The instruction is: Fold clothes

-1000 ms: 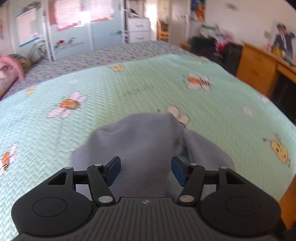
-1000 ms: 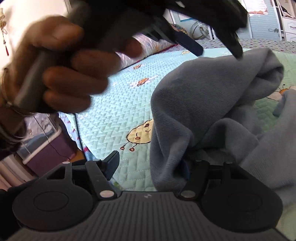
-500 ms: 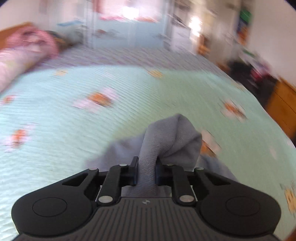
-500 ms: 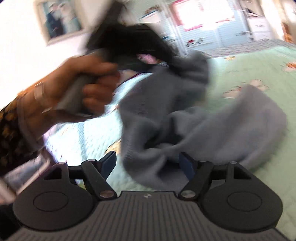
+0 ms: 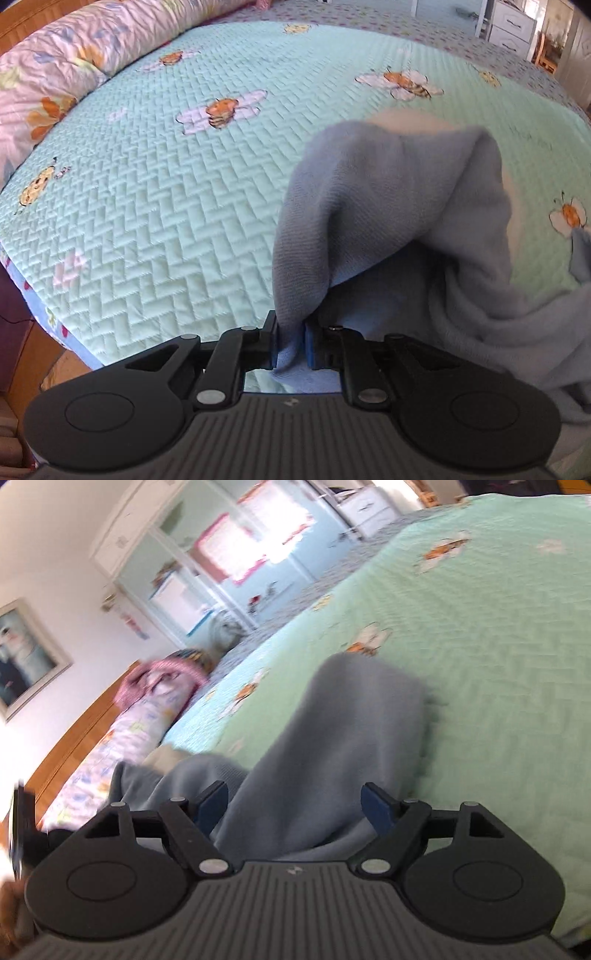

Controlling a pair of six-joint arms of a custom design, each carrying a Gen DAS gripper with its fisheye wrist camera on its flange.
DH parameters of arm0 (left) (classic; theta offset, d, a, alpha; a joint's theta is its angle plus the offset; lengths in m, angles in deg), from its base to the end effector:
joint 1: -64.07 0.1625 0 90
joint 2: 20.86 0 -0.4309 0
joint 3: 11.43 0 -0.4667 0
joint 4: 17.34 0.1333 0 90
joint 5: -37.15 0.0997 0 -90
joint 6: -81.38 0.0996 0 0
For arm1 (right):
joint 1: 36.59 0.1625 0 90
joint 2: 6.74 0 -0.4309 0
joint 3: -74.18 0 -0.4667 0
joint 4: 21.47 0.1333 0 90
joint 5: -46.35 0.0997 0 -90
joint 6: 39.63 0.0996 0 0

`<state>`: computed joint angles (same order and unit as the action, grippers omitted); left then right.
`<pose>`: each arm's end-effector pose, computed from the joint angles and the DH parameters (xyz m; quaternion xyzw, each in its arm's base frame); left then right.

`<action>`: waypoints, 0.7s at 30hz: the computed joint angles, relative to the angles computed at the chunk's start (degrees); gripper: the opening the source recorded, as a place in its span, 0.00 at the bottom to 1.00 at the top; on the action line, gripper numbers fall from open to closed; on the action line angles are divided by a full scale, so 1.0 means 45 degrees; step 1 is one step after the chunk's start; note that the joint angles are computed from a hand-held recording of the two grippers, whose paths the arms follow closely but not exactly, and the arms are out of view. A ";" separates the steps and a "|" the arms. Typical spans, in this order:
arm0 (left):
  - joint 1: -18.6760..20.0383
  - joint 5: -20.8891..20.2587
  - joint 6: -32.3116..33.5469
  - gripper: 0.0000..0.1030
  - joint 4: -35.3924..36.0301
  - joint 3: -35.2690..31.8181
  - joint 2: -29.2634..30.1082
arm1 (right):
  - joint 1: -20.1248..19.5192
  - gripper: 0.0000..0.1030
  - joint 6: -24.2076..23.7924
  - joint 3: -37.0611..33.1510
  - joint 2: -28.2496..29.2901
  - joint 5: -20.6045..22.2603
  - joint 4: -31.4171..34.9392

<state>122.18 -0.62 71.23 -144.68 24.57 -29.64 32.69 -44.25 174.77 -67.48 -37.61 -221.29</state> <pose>-0.3217 -0.9184 -0.0277 0.1305 0.8857 -0.2312 0.3809 -0.1118 -0.7020 0.2991 -0.0847 -0.8143 0.5681 0.0835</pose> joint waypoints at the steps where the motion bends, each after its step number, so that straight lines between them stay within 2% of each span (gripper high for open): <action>1: 0.0009 -0.0073 0.0040 0.13 0.0047 -0.0118 0.0110 | 0.0018 0.80 0.0001 0.0021 0.0007 -0.0201 -0.0125; 5: 0.0037 -0.0115 0.0247 0.13 0.0431 -0.0903 0.0594 | 0.0309 0.83 -0.1057 -0.0456 0.0180 -0.1443 0.0661; 7: 0.0112 -0.0258 0.0038 0.14 0.0390 -0.0645 0.0447 | 0.0501 0.83 -0.1379 -0.0615 0.0289 -0.2123 0.0685; 11: 0.0273 -0.0536 -0.0516 0.17 0.0622 -0.0500 0.0304 | 0.0652 0.84 -0.1786 -0.0776 0.0749 -0.2782 -0.1026; 12: 0.0285 -0.0545 -0.0579 0.17 0.0709 -0.0570 0.0350 | 0.0665 0.88 -0.1986 -0.0967 0.0910 -0.3017 -0.1417; 14: 0.0310 -0.0564 -0.0704 0.17 0.0884 -0.0714 0.0443 | 0.0601 0.97 -0.1585 -0.1520 0.1056 -0.3442 -0.0601; 16: 0.0331 -0.0575 -0.0807 0.17 0.1050 -0.0866 0.0544 | 0.0535 0.96 -0.0863 -0.1999 0.1010 -0.3719 0.1039; 19: 0.0307 -0.0482 -0.0645 0.16 0.1136 -0.1149 0.0759 | 0.0382 0.97 0.0166 -0.2478 0.1149 -0.3128 0.2423; 20: 0.0322 -0.0534 -0.0592 0.16 0.1071 -0.1130 0.0763 | 0.0304 0.92 0.0152 -0.2593 0.1174 -0.2390 0.2890; 21: 0.0353 -0.0597 -0.0550 0.16 0.1000 -0.1114 0.0772 | 0.0226 0.82 0.0114 -0.2731 0.1214 -0.1654 0.3364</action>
<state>123.77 -3.31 68.75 -140.18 19.56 -26.17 33.71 -43.74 162.48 -62.02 -45.05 -206.15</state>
